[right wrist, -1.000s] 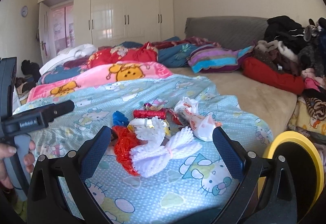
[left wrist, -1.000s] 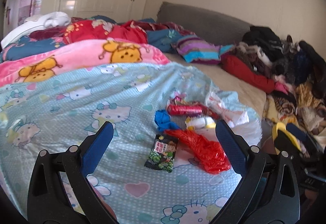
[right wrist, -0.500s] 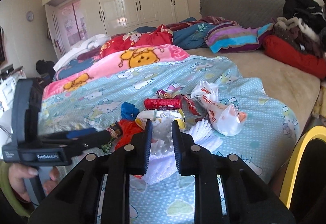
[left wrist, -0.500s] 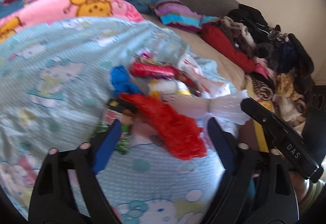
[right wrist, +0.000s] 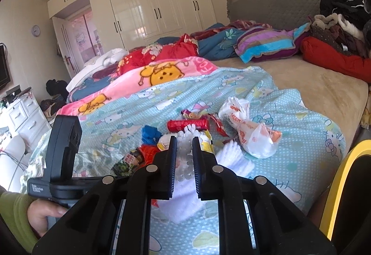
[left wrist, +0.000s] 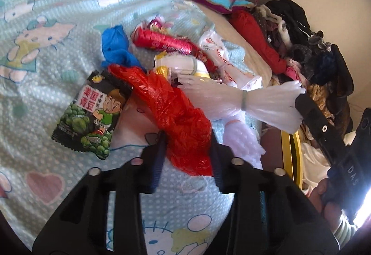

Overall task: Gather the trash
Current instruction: 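Carry the red bag with the left tool while the right tool carries the white piece to the bin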

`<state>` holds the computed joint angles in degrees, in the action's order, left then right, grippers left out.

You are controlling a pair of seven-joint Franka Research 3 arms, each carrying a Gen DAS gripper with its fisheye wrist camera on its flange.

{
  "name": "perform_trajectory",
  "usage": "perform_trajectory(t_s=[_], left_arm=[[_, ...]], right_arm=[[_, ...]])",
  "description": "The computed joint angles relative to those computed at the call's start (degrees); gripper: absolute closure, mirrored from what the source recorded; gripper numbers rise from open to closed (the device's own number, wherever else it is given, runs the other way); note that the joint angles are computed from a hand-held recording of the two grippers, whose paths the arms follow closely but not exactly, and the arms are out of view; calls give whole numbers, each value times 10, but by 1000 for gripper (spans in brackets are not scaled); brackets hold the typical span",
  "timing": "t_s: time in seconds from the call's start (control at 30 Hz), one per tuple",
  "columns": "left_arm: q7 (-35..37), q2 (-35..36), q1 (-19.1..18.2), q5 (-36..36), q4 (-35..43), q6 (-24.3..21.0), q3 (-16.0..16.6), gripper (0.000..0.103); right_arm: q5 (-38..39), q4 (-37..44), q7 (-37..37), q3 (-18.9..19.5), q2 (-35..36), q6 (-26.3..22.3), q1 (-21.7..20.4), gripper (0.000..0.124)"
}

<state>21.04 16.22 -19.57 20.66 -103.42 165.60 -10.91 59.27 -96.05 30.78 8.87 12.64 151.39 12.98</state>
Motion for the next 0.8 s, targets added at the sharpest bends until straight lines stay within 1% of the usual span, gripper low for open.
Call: perform_trajectory(t_s=[0.07,0.1,0.13,0.2,0.3,0.43,0.53,0.7,0.8], left_arm=[[-47,-15,-26,53,-8,4,30,83],[-66,-23,-31,76,-11,2,39,83],[-97,-33,-42,115,-15,1,52,83],[-139,-48,-47,173,-16,-8,60,83],[-177,-65,-45,240,-12,-36,56,83],[-188,-74,-23,264,-13,-36,31,83],[-188,-71,-16,276,-4,-29,18,83],[-166,-49,-22,279,28,-23,9,83],[-138,-31,-30,270,54,-24,6,83]], right_arm=[[21,-1,-20,4,-5,3,-3,111],[28,-2,-26,4,-8,4,-4,111],[38,-1,-34,5,-11,3,-5,111],[57,0,-46,3,-18,3,-7,111],[79,-1,-61,0,-25,18,-4,111],[98,-4,-68,-8,-34,33,-5,111],[103,-8,-70,-14,-39,46,-6,111],[103,-17,-61,-26,-50,56,-15,111],[98,-29,-60,-31,-61,66,-17,111]])
